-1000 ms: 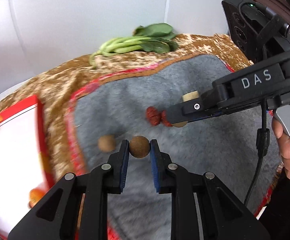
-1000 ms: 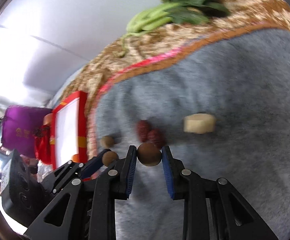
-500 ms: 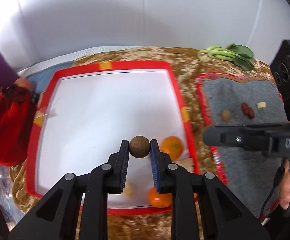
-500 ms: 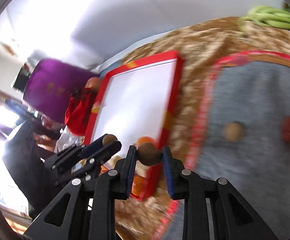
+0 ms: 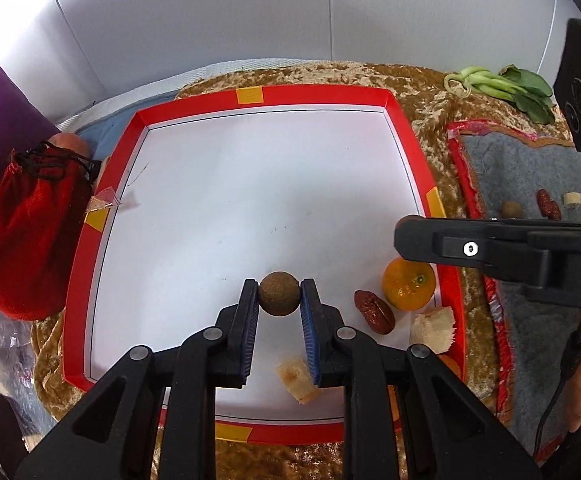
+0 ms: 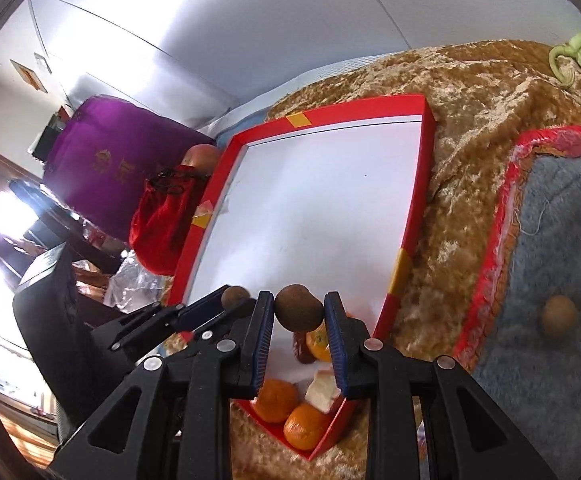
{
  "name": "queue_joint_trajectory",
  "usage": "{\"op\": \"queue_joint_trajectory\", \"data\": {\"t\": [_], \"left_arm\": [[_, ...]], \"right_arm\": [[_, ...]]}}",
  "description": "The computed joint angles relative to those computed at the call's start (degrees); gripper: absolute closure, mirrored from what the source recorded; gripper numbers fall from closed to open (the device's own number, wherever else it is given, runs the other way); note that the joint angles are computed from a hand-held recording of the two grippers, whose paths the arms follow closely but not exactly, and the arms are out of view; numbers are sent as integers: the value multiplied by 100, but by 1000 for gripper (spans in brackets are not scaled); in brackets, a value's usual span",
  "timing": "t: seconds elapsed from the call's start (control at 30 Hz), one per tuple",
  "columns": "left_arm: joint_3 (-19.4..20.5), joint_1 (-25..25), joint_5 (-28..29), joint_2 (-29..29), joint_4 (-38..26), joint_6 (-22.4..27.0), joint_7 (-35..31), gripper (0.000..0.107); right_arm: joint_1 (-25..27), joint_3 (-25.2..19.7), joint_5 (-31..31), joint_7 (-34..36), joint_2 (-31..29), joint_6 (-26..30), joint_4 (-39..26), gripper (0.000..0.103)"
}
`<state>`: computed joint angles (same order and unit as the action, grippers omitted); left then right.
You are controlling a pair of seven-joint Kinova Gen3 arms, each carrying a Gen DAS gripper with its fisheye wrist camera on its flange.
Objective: Organize fruits
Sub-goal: 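Carry both brown fruits to the white tray and open both grippers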
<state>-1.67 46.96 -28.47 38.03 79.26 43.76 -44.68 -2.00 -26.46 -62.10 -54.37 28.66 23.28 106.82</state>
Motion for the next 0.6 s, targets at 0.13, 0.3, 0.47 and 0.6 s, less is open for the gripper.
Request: {"op": "queue_joint_trajectory", "data": {"t": [0.13,0.3,0.47,0.6], "left_arm": [[-199,264,-289,29,-31,69,270,89],[-465,616,-897,3,35,75,809,89],[-804,1017,-1769,-132,299,-8,1782,89],[-911,1204,-2391,-253,479,-6,2539,88]], "right_arm": [[-212,157,338,-271,68,-122,-51,76],[-200,31,663,-457,-26,-287,-33,73],[88,-286,673,-434,-175,-395,106,73],[195,-295,640,-435,-516,-389,282,74]]}}
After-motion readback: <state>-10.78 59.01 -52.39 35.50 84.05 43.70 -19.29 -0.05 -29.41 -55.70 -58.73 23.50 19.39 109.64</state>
